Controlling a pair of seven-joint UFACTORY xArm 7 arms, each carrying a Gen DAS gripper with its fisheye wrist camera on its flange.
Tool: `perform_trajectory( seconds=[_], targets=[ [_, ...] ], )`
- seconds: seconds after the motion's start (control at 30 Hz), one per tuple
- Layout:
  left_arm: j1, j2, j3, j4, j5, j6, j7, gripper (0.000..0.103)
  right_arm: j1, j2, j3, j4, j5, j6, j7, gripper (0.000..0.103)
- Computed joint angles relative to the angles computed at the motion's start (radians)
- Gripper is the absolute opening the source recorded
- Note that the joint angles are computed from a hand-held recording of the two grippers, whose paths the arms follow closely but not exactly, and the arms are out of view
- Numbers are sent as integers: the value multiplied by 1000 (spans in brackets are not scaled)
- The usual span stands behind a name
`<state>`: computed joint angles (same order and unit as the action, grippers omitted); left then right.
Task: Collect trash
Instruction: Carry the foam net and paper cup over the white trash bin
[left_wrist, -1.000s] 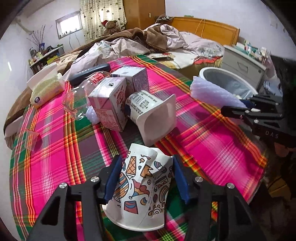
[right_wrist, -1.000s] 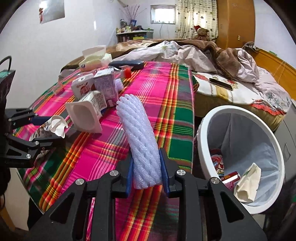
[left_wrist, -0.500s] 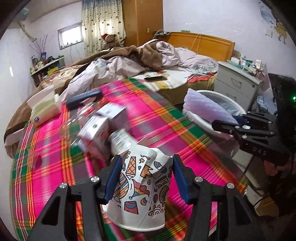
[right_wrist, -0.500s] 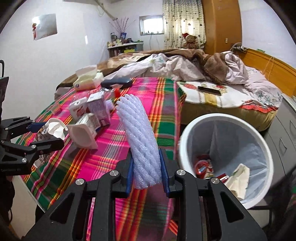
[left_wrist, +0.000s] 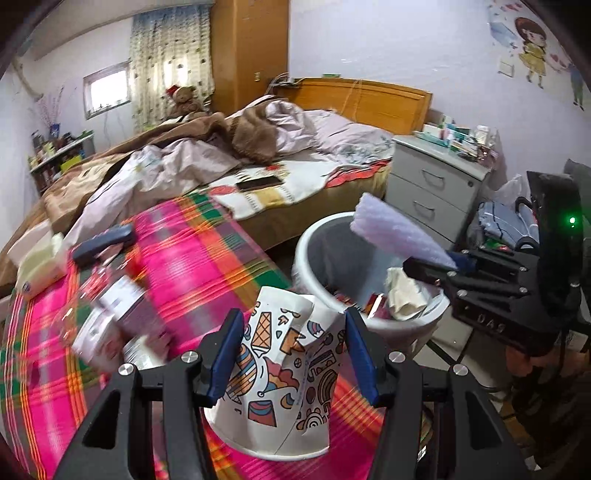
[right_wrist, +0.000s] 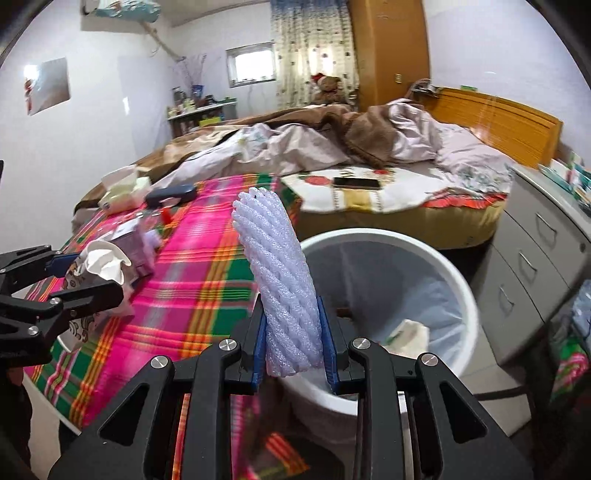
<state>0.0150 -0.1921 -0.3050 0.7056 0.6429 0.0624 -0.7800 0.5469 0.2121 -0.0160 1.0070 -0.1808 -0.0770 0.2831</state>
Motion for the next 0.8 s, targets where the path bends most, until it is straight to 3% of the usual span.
perform_trajectory(
  seconds=[0.07,0.27,0.57,0.63,0.73,0.8],
  targets=[
    [13,43,-30,49,47,10,-34,57,43,3,-62,1,-17,3,24,26],
    [-82,192,14,189,71,31,-45,57,51,19,-122,16,-58,42,85,26],
    [-199,342,81,325,-74,31,81,57,-58,63,-50,71,-99,128,120,26],
    [-180,368,49,341,-184,25,173,57,-77,78,-32,89,-98,152,121,27],
    [-253,405,119,387,-172,39,148,57,-108,91,-3,106,-91,177,112,27],
    [-261,422,121,398,-219,40,187,58,-123,99,9,113,-86,183,104,27]
  ],
)
